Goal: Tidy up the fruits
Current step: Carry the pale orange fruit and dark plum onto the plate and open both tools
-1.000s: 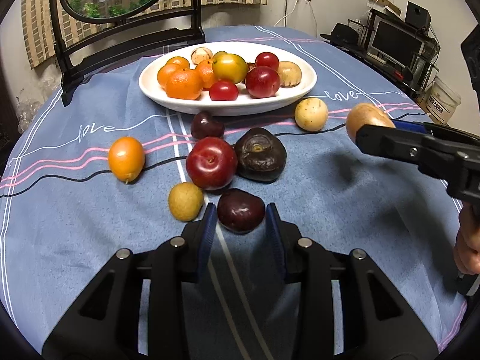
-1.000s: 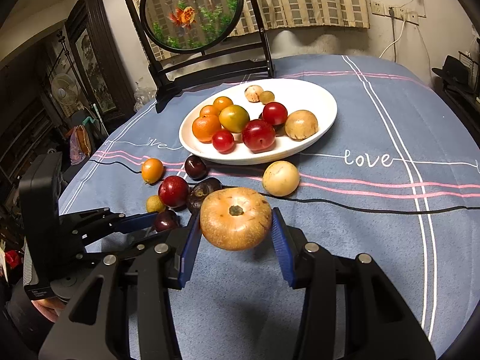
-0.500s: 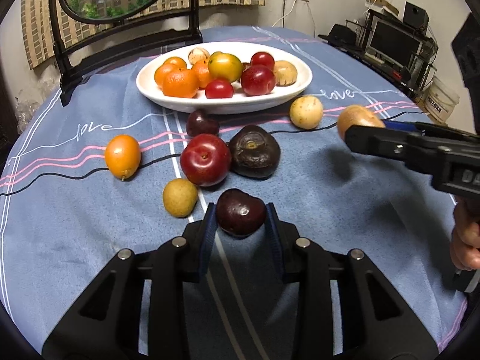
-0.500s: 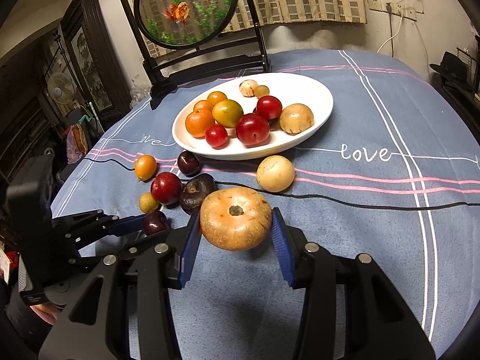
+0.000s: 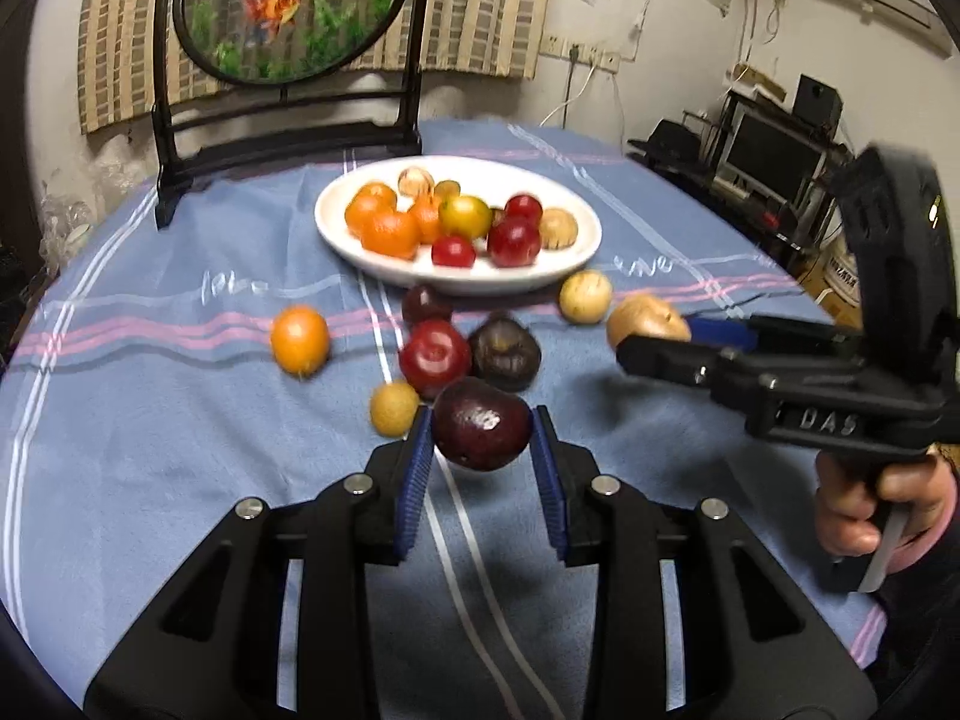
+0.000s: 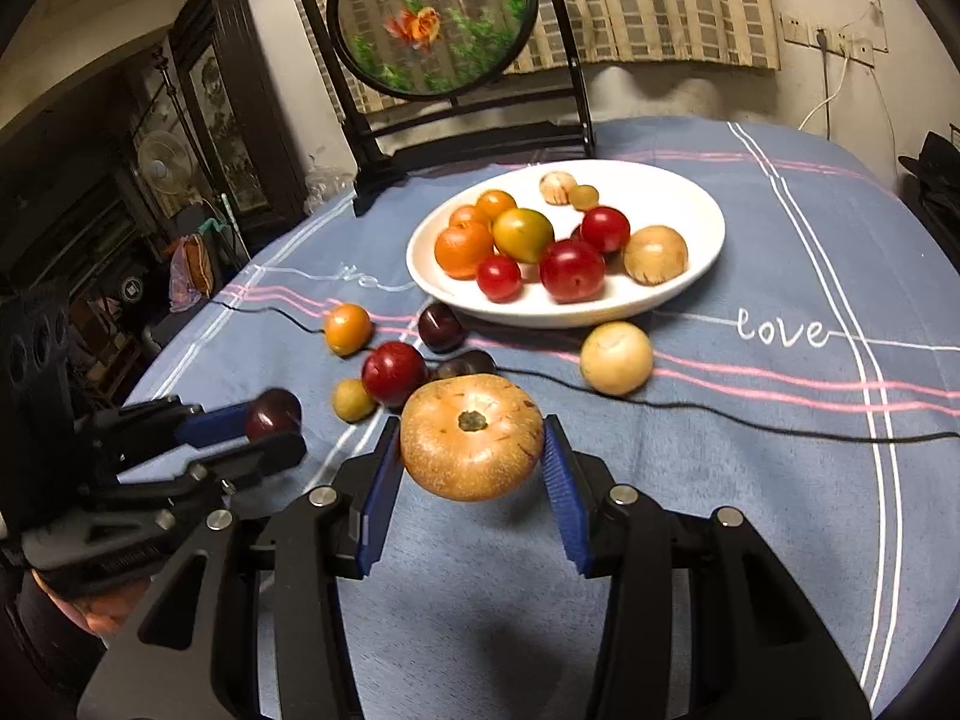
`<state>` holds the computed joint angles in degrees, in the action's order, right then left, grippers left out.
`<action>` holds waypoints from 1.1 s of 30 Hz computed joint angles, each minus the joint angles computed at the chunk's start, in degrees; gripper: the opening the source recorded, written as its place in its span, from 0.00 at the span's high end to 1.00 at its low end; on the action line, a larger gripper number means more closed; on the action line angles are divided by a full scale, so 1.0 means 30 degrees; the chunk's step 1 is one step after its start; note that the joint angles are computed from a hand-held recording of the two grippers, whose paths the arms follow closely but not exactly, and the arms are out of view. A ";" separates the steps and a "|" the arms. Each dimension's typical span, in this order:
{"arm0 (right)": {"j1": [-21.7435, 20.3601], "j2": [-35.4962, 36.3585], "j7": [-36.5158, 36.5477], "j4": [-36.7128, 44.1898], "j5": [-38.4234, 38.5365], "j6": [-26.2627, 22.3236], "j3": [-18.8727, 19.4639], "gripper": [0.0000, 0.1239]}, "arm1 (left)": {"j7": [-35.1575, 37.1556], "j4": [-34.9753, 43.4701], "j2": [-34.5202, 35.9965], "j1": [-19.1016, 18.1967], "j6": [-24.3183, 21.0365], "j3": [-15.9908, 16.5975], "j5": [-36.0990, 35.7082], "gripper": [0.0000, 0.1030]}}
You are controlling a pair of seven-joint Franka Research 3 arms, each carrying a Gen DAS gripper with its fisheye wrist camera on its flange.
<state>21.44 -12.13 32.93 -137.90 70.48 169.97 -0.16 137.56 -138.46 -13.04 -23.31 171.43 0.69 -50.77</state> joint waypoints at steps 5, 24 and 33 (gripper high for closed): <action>-0.0007 0.0342 -0.1515 0.1262 0.1485 0.0521 -0.0190 0.63 | -0.0065 0.2160 0.0920 0.0776 -0.0552 -0.0067 0.1176 0.68; -0.3033 0.8008 0.4643 0.9159 -0.4243 0.2528 0.1010 0.63 | -1.0943 1.6067 1.2280 0.3143 -0.3811 -0.1285 1.1281 0.68; -0.4500 0.9221 0.6453 1.0023 -0.7540 0.1729 0.2171 0.62 | -1.4010 1.6894 1.3484 0.3366 -0.3518 -0.1633 1.5310 0.58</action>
<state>7.94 15.53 52.29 -107.83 47.86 175.16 6.35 95.53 -87.78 27.42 -13.21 160.88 -4.21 -4.83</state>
